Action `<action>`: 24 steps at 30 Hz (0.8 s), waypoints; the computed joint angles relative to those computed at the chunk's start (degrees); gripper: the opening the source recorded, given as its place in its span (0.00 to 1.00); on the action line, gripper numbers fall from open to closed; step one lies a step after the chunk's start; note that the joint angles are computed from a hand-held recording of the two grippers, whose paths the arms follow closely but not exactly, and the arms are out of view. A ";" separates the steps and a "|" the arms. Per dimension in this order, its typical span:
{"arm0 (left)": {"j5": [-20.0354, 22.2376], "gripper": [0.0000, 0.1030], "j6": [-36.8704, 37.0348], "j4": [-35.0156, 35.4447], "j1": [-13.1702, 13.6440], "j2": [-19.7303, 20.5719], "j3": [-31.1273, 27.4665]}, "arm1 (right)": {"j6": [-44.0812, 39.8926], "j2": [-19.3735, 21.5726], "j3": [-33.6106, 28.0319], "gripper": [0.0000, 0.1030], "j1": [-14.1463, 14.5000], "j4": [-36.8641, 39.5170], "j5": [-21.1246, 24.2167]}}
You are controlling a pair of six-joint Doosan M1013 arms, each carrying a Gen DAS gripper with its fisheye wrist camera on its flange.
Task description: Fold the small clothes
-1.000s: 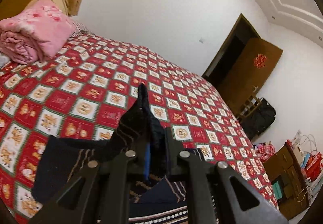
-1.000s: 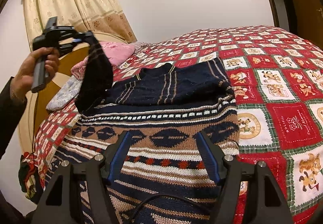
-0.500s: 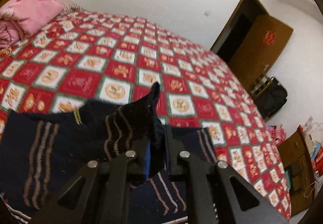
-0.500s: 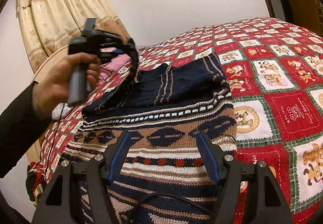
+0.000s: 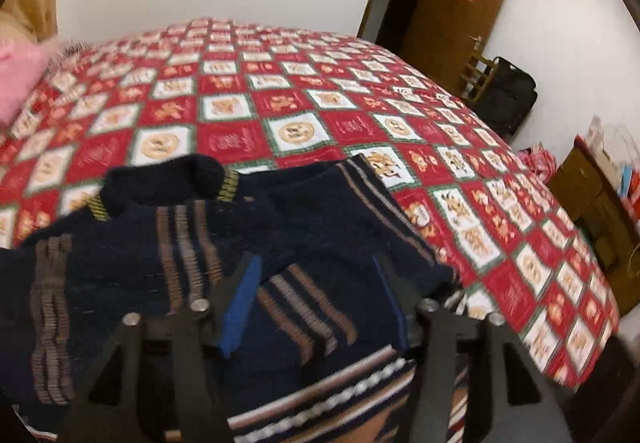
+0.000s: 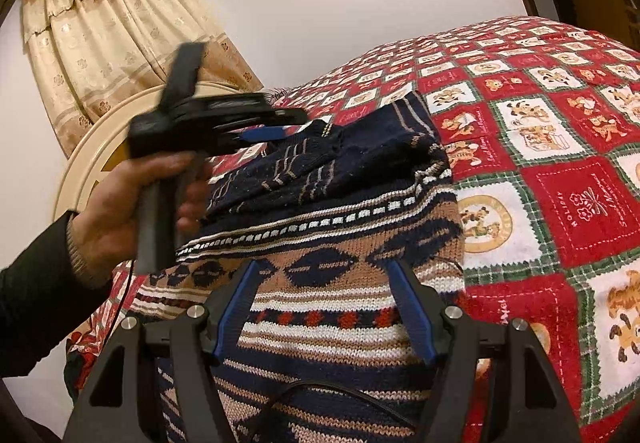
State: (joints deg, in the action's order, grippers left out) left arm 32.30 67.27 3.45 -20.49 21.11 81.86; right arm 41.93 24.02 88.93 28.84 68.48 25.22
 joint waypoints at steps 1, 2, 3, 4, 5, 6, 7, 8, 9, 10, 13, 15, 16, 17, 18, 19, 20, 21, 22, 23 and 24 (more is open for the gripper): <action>-0.29 0.58 -0.30 1.09 0.19 -0.93 1.13 | -0.53 -0.15 0.19 0.67 -0.04 0.71 -0.21; -0.27 0.58 -0.19 1.93 0.49 -2.02 2.46 | -0.92 -0.20 0.20 0.67 -0.12 1.51 -0.20; -0.13 0.58 -0.64 3.26 0.89 -3.22 3.94 | 0.41 -0.14 -0.19 0.67 -0.15 0.68 -0.07; -0.20 0.59 -2.07 5.38 1.18 -4.22 5.32 | 2.37 0.04 -1.00 0.67 -0.21 -1.11 0.86; -0.42 0.62 -3.76 8.53 1.61 -5.72 7.31 | 3.64 0.32 -2.09 0.67 -0.25 -2.70 2.27; -0.28 0.64 -5.76 11.31 1.88 -6.16 8.06 | 4.66 0.60 -3.47 0.67 -0.02 -5.13 2.95; 0.04 0.64 -9.00 15.10 2.31 -7.27 9.56 | 6.01 0.88 -4.83 0.67 0.39 -8.04 2.93; -0.06 0.64 -10.80 17.27 2.94 -8.15 10.80 | 7.56 1.41 -6.70 0.67 0.72 -10.82 3.44; -0.13 0.64 -12.26 18.98 3.41 -8.63 11.62 | 8.27 2.32 -9.01 0.66 0.74 -11.74 5.51; 0.21 0.64 -14.35 21.24 3.93 -9.13 12.40 | 9.11 3.43 -11.43 0.66 0.63 -11.97 7.92; -0.09 0.64 -21.32 25.92 6.62 -11.17 15.30 | 17.87 7.90 -20.24 0.66 0.96 -18.14 12.44; 0.68 0.68 -25.28 29.13 7.97 -11.83 16.36 | 23.60 11.18 -26.11 0.66 1.28 -22.16 14.39; 1.38 0.69 -26.87 30.63 8.49 -11.89 16.66 | 25.69 12.57 -28.41 0.66 1.32 -22.88 15.52; 1.67 0.71 -27.58 31.17 9.21 -12.06 17.10 | 27.96 13.95 -30.66 0.66 1.41 -23.91 16.49; 1.39 0.71 -27.04 30.18 10.03 -12.19 17.56 | 30.74 15.51 -33.20 0.66 1.58 -25.63 17.60; 1.19 0.71 -26.69 29.32 10.62 -12.26 17.92 | 33.52 17.02 -35.54 0.66 1.69 -27.10 18.65; 1.05 0.71 -26.79 28.99 11.06 -12.27 18.24 | 35.31 18.10 -37.15 0.66 1.63 -27.75 19.54; 0.52 0.71 -26.58 28.53 11.44 -12.32 18.67 | 37.67 19.61 -39.47 0.66 1.70 -28.93 21.02; 0.03 0.71 -26.39 28.24 11.70 -12.40 19.10 | 40.20 21.05 -41.61 0.66 1.80 -30.45 22.33; -0.29 0.71 -26.43 28.12 11.88 -12.25 19.32 | 42.36 22.09 -43.16 0.66 1.87 -31.70 23.17; -0.81 0.71 -25.89 27.26 12.13 -12.01 19.50 | 45.05 23.45 -45.08 0.66 1.86 -32.56 24.44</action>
